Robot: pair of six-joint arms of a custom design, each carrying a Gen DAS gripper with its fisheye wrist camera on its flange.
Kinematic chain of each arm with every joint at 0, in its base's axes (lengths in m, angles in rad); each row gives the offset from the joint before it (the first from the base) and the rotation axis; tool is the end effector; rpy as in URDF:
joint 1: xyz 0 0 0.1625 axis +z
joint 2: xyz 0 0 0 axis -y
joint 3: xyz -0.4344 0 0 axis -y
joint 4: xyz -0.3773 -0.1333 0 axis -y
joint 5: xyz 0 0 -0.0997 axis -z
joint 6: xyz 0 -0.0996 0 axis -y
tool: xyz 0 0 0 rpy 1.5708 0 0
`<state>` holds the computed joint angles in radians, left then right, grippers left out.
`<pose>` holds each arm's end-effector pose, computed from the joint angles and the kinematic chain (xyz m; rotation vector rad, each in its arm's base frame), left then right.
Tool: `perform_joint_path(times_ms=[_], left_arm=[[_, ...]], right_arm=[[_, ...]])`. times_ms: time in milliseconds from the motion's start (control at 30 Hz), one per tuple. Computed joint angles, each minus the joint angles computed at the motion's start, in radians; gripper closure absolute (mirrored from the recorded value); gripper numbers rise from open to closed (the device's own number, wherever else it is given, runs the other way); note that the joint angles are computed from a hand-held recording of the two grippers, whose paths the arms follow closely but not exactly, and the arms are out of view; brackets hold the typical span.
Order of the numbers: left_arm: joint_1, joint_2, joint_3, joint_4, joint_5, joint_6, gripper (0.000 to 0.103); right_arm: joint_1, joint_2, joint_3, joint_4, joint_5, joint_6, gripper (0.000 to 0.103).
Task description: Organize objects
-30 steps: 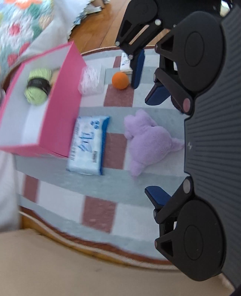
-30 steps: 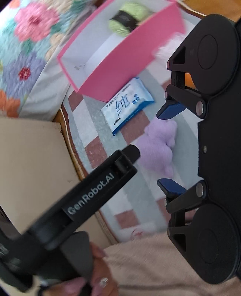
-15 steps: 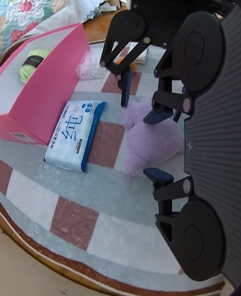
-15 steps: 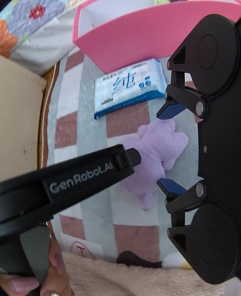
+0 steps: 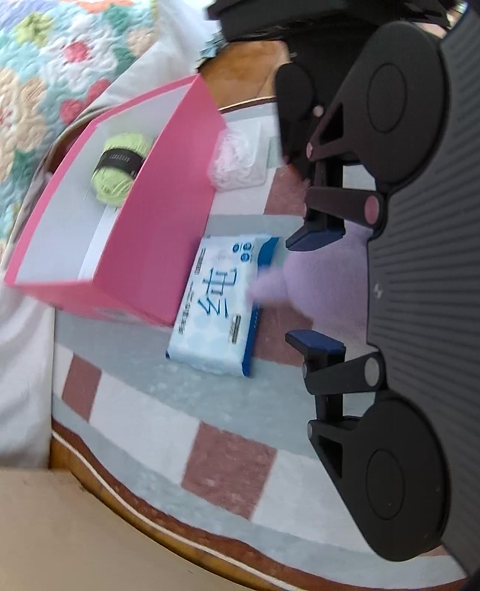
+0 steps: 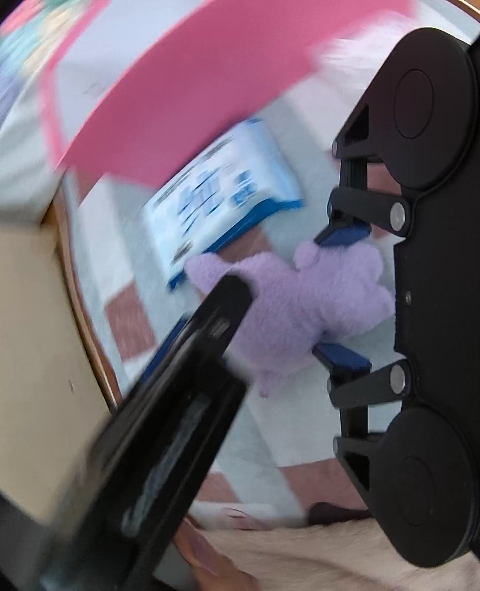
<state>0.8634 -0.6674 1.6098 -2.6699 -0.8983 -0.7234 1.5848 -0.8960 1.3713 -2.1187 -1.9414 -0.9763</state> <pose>-0.2893 -0.6389 0.0647 -0.0932 2.6303 -0.7591 0.1072 -0.7116 0.2437 1.3024 -2.4516 -0.1514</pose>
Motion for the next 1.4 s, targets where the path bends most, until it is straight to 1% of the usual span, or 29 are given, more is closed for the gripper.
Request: perform_joint_path(times_ms=[33,100,167,200,233,267,300,333,367,400,433,500,567,600,633,667,733,800,867,900,967,1000,1067,1133,1167,1267,1400], left_arm=[[0.0,-0.006,0.007,0.006,0.002,-0.017,0.056],[0.0,-0.016,0.02,0.022,-0.009,-0.067,0.054],[0.005,-0.026,0.038,0.022,-0.04,-0.104,0.054],[0.008,-0.028,0.043,0.017,-0.059,-0.112,0.053],[0.012,-0.028,0.048,0.013,-0.077,-0.12,0.053],[0.016,-0.027,0.049,0.015,-0.096,-0.129,0.052],[0.022,-0.025,0.047,0.012,-0.12,-0.133,0.052],[0.024,-0.024,0.05,0.008,-0.137,-0.141,0.051],[0.029,-0.022,0.05,0.007,-0.162,-0.151,0.05],[0.031,-0.02,0.051,0.007,-0.178,-0.163,0.05],[0.03,-0.02,0.056,0.01,-0.187,-0.181,0.05],[0.027,-0.016,0.07,0.009,-0.207,-0.219,0.05],[0.026,-0.014,0.083,0.004,-0.21,-0.253,0.05],[0.026,-0.013,0.091,-0.017,-0.208,-0.264,0.05],[0.025,-0.012,0.095,-0.033,-0.203,-0.264,0.05],[0.023,-0.011,0.094,-0.037,-0.194,-0.258,0.05],[0.018,-0.005,0.09,-0.036,-0.173,-0.25,0.05],[0.014,-0.001,0.089,-0.039,-0.171,-0.25,0.05],[0.011,0.003,0.085,-0.042,-0.171,-0.237,0.053],[0.01,0.007,0.084,-0.045,-0.172,-0.234,0.055],[0.009,0.012,0.08,-0.051,-0.177,-0.226,0.063],[0.009,0.014,0.075,-0.043,-0.181,-0.216,0.063],[0.005,0.019,0.068,-0.034,-0.165,-0.209,0.065],[0.004,0.021,0.065,-0.037,-0.165,-0.212,0.068],[0.003,0.022,0.065,-0.042,-0.166,-0.21,0.07],[-0.011,0.019,0.07,-0.038,-0.154,-0.205,0.071],[-0.034,0.004,0.095,-0.045,-0.138,-0.215,0.071]], right_arm=[[-0.001,-0.01,0.013,-0.013,-0.008,0.073,0.05],[-0.005,-0.02,0.023,-0.004,-0.014,0.248,0.051],[-0.016,-0.042,0.049,-0.017,0.016,0.406,0.052],[-0.022,-0.054,0.057,-0.003,0.04,0.476,0.053],[-0.029,-0.066,0.068,0.01,0.069,0.527,0.053],[-0.036,-0.08,0.087,0.018,0.099,0.559,0.053],[-0.04,-0.093,0.104,0.028,0.121,0.566,0.053],[-0.038,-0.1,0.119,0.029,0.123,0.552,0.053],[-0.028,-0.118,0.152,-0.008,0.1,0.524,0.052],[-0.021,-0.132,0.189,-0.066,0.077,0.486,0.049],[-0.014,-0.145,0.224,-0.123,0.057,0.434,0.047],[-0.002,-0.173,0.298,-0.248,0.024,0.311,0.034],[0.008,-0.196,0.383,-0.416,-0.001,0.157,0.03],[0.008,-0.205,0.419,-0.486,0.001,0.079,0.03],[0.006,-0.211,0.441,-0.529,0.01,0.023,0.03],[0.003,-0.213,0.447,-0.541,0.023,-0.004,0.029],[-0.007,-0.218,0.439,-0.522,0.045,-0.016,0.029],[-0.015,-0.209,0.44,-0.543,0.061,-0.006,0.029],[-0.027,-0.202,0.446,-0.568,0.085,0.008,0.03],[-0.035,-0.199,0.443,-0.563,0.094,0.022,0.032],[-0.05,-0.179,0.437,-0.564,0.109,0.047,0.041],[-0.06,-0.175,0.432,-0.553,0.124,0.057,0.041],[-0.071,-0.178,0.434,-0.555,0.151,0.05,0.042],[-0.079,-0.178,0.431,-0.55,0.171,0.049,0.042],[-0.081,-0.177,0.43,-0.549,0.175,0.058,0.044],[-0.077,-0.184,0.435,-0.541,0.174,0.092,0.048],[-0.063,-0.194,0.442,-0.527,0.157,0.099,0.05]])
